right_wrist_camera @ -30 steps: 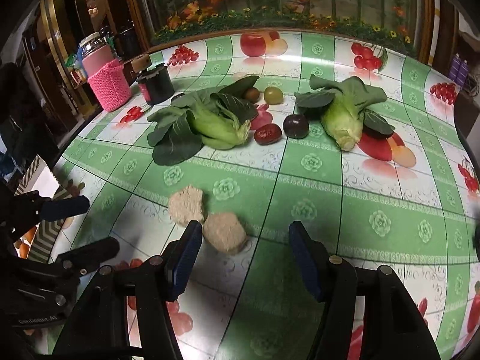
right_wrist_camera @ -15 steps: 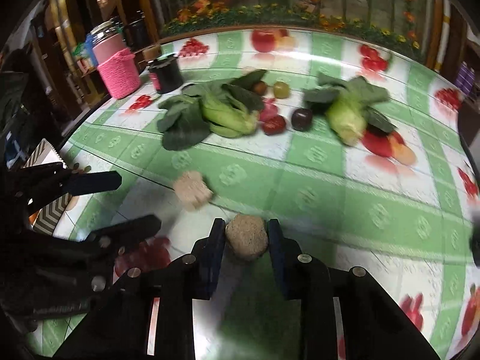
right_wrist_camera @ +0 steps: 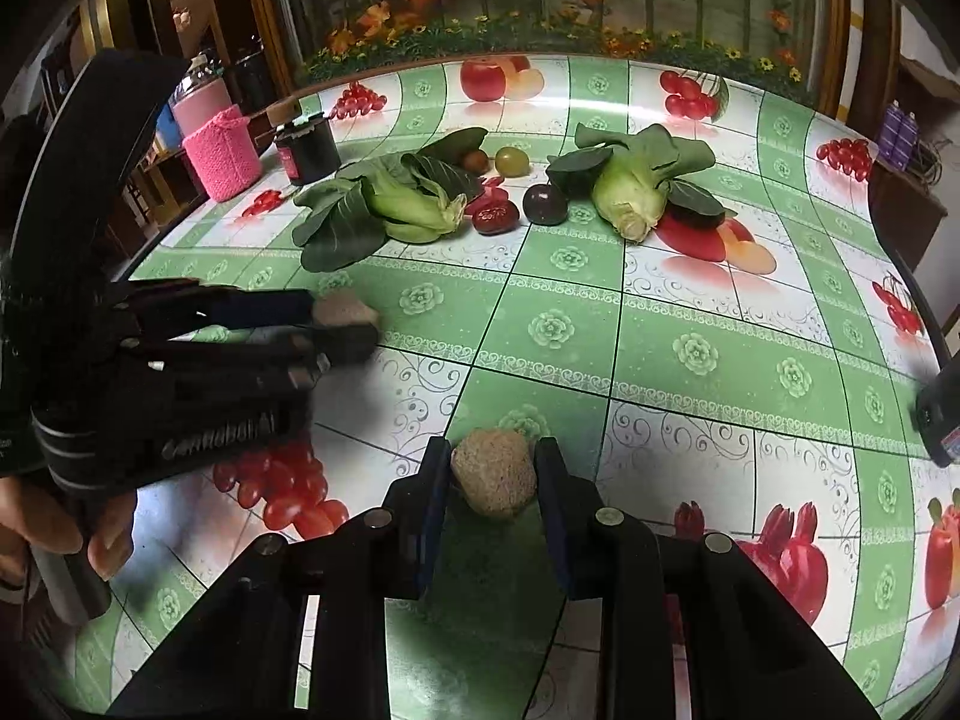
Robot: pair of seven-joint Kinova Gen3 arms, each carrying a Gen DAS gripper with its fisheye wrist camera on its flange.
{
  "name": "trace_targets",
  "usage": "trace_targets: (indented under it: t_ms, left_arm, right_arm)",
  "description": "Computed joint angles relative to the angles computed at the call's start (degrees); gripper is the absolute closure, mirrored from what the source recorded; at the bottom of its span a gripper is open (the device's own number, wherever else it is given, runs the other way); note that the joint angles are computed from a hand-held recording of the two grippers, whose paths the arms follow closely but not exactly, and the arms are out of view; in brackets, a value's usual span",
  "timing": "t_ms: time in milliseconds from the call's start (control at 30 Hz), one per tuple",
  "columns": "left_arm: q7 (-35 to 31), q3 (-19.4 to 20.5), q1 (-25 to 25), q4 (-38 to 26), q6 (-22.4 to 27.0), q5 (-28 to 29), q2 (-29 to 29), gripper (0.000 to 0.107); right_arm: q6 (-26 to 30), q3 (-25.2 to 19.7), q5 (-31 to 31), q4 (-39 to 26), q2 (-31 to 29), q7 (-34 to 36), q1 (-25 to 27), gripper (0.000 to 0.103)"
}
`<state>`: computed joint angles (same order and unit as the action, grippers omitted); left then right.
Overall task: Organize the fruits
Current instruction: 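Carry both beige blocks over the white tray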
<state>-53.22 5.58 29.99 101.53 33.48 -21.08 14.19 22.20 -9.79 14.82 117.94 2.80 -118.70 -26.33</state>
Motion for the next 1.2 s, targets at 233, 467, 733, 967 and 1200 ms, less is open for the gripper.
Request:
trace_targets:
  t_ms: [233, 467, 733, 967, 1200]
  left_arm:
    - [-2.0, 1.4, -0.9, 3.9, -0.3, 2.3, -3.8, 0.081]
    - [-0.2, 4.3, -1.7, 10.3, 0.6, 2.4, -11.1, 0.081]
    - [9.1, 10.4, -4.2, 16.8, 4.1, -3.6, -19.2, 0.081]
    - [10.3, 13.3, -8.4, 21.6, 5.6, -2.5, -25.5, 0.080]
    - [7.6, 14.7, -12.6, 24.8, 7.1, 0.9, -31.9, 0.080]
  right_arm:
    - [0.5, -1.3, 1.2, 1.4, -2.7, -2.5, -0.8, 0.073]
    - [1.6, -5.4, 3.0, 3.2, -6.3, -6.3, -1.6, 0.073]
    - [1.7, -9.6, 3.3, 4.1, -7.3, -10.5, -4.1, 0.074]
    - [3.0, -13.2, 7.0, 2.7, -6.9, -17.2, -7.7, 0.074]
    - [4.9, -15.0, 12.1, 0.6, -5.6, -23.7, -12.3, 0.074]
